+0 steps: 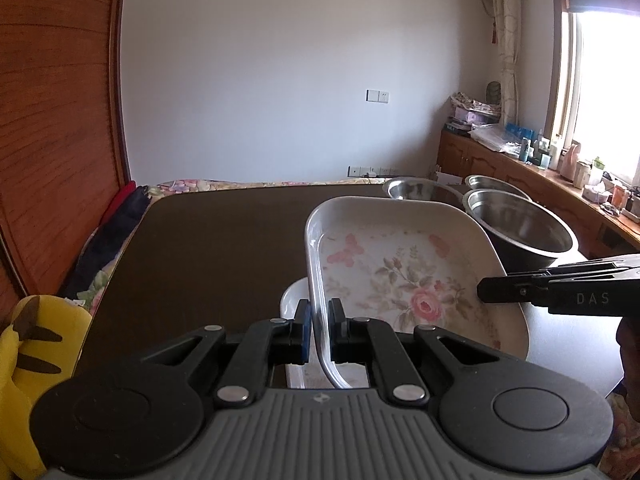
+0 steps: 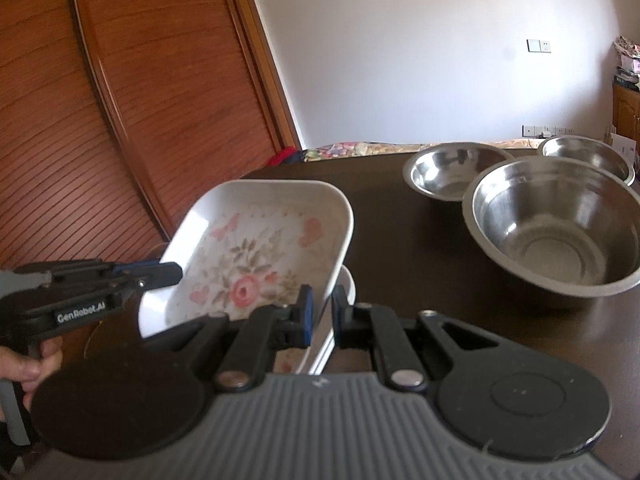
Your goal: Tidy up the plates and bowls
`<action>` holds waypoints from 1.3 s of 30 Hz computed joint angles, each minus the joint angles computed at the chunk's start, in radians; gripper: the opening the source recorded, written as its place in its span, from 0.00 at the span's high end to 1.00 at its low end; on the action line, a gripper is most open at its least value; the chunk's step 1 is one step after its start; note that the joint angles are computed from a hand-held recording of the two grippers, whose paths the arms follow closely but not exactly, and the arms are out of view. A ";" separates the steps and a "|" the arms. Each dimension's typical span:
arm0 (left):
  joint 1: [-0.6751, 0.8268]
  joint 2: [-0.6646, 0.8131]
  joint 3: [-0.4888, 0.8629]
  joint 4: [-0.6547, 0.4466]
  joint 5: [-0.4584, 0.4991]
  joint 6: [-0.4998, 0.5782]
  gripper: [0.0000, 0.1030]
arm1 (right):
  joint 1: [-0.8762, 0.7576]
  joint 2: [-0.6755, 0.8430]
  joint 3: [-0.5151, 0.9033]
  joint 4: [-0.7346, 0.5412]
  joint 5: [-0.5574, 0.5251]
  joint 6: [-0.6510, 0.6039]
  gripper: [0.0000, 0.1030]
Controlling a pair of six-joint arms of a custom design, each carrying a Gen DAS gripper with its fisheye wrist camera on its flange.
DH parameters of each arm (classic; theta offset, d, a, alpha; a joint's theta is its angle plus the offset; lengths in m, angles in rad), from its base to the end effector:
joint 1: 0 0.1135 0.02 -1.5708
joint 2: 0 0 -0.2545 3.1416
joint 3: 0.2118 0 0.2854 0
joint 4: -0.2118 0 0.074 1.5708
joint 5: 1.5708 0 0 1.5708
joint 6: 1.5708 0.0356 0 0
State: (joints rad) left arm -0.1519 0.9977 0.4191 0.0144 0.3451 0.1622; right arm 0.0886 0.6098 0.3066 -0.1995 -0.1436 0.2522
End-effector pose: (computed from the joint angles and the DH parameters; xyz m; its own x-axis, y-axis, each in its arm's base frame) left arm 0.2347 -0.0481 0.1675 -0.4530 0.2231 -0.8631 0.5048 0.8622 -0.0421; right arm 0.1901 0.0220 0.1806 -0.5177 0.2020 -0.8314 -0.0860 0.9545 0.2854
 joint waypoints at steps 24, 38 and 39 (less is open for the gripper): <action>0.002 0.093 -0.004 0.063 -0.009 -0.040 0.68 | 0.071 0.075 -0.007 0.051 0.072 -0.009 0.89; -0.014 0.111 -0.025 0.116 -0.047 -0.034 0.68 | 0.125 0.076 -0.022 0.088 0.143 -0.025 0.88; -0.016 0.114 -0.026 0.120 -0.051 -0.038 0.68 | 0.128 0.075 -0.025 0.094 0.145 -0.026 0.87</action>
